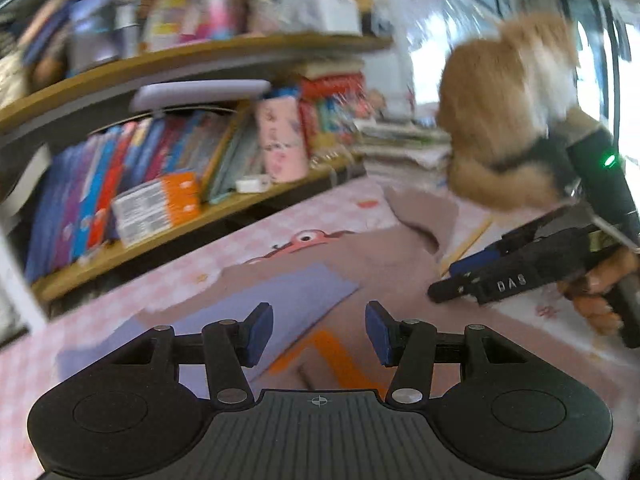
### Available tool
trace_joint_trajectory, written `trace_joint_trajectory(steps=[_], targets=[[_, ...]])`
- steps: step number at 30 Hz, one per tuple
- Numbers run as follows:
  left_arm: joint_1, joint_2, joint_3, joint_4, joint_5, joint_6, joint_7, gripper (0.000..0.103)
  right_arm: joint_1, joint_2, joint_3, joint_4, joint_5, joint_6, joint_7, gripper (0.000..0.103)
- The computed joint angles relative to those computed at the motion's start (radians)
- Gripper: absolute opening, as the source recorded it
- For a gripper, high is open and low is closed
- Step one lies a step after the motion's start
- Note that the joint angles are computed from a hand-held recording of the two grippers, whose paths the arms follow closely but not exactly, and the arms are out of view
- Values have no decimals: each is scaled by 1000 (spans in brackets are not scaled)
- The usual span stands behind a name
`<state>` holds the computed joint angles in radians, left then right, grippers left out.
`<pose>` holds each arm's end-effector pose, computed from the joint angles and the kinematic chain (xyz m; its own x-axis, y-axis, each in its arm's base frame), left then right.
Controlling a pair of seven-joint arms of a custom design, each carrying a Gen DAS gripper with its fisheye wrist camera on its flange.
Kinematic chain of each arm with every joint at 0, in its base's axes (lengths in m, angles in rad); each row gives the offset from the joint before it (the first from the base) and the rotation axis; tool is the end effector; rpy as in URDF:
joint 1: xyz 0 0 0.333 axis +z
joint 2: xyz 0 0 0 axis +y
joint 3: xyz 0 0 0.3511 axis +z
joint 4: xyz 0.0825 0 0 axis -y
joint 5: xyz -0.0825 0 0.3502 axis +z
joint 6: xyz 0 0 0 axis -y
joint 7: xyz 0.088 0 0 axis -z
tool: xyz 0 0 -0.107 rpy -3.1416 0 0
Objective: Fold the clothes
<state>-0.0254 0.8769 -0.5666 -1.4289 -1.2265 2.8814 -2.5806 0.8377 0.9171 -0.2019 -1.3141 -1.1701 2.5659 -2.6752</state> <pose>0.7025 -0.2619 0.2928 -0.8857 -0.4192 -0.1993 -0.0612 0.5311 -0.8451 0.5799 0.5055 0.2580 -0.2553 -0.9495 -0.1823 -0.5401 0.2964 -0.7877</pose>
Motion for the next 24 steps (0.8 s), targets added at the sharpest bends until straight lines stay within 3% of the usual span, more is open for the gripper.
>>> trace_joint_trajectory(steps=[1, 2, 6, 12, 18, 24], targets=[[-39, 15, 23, 24, 33, 8, -27, 51, -11, 13, 4, 17, 2, 14, -10, 37], [-73, 29, 47, 46, 75, 10, -65, 51, -18, 24, 6, 31, 7, 25, -26, 25], [-182, 97, 103, 131, 218, 91, -144, 51, -1, 9, -4, 3, 1, 30, -91, 6], [-294, 157, 228, 220, 397, 72, -357, 50, 49, -47, -27, -107, -122, 58, 73, 5], [-311, 192, 197, 233, 486, 168, -372, 48, 41, -57, 5, -117, -171, 22, 130, 5], [-333, 233, 185, 253, 555, 281, -430, 22, 27, -66, 18, -132, -214, 38, 188, 6]])
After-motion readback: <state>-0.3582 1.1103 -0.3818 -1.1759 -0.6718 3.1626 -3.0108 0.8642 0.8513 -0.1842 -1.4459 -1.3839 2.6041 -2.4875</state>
